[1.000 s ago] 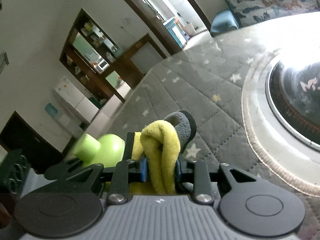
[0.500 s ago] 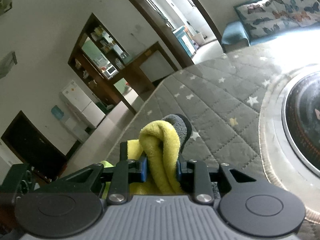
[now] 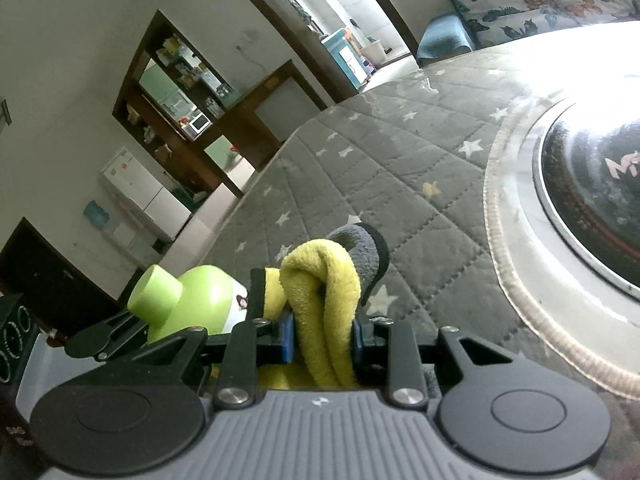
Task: Clean container
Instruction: 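Wipe the cloth around the bottle's shoulder with the right tool, then wipe the cloth over the bottle's cap and body with the right tool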
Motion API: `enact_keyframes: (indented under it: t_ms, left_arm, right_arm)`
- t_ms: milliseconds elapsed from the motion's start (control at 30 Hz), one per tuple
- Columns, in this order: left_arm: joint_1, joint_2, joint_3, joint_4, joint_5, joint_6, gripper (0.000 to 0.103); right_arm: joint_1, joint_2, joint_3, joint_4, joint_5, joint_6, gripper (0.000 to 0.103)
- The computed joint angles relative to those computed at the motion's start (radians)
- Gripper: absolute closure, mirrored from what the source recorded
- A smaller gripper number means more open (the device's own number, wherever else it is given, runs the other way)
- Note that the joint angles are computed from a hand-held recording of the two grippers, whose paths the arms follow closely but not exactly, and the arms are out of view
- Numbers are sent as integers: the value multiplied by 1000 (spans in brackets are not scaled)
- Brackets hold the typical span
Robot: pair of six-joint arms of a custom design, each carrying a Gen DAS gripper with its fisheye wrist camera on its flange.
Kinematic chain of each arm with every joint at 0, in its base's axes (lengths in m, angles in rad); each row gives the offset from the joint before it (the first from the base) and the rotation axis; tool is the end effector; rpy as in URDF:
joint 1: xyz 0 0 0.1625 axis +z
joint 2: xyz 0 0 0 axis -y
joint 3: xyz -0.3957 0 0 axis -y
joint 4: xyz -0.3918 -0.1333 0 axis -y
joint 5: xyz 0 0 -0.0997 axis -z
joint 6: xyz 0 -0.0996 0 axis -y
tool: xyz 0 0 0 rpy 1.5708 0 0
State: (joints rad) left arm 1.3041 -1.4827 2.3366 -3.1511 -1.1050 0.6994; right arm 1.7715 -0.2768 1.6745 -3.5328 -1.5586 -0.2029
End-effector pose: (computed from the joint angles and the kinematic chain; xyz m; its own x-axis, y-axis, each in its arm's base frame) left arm 0.0595 -0.4577 0.2610 -0.5929 0.4242 -0.6845 0.7562 0.5855 -0.2921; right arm 0.2486 -0.5471 -0.1461 -0.9245 -0.3684 0.0977 -0.3622 0.7696 -0.5259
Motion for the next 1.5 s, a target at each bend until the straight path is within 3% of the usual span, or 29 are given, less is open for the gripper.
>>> enact_keyframes:
  t_ms: [267, 467, 767, 1100, 1500]
  left_arm:
    - [0, -7, 1, 14, 16, -27, 7]
    - [-12, -11, 9, -4, 34, -47, 0]
    - [-16, -20, 20, -5, 46, -62, 0]
    - [-17, -43, 25, 31, 51, -97, 0]
    - [-30, -34, 12, 45, 79, -133, 0]
  right_arm:
    - [11, -33, 69, -89, 31, -5, 76]
    - [34, -45, 53, -114, 71, -25, 76]
    - [38, -9, -20, -61, 48, -3, 76]
    - [15, 7, -12, -22, -7, 12, 76]
    - [4, -7, 41, -41, -21, 14, 76]
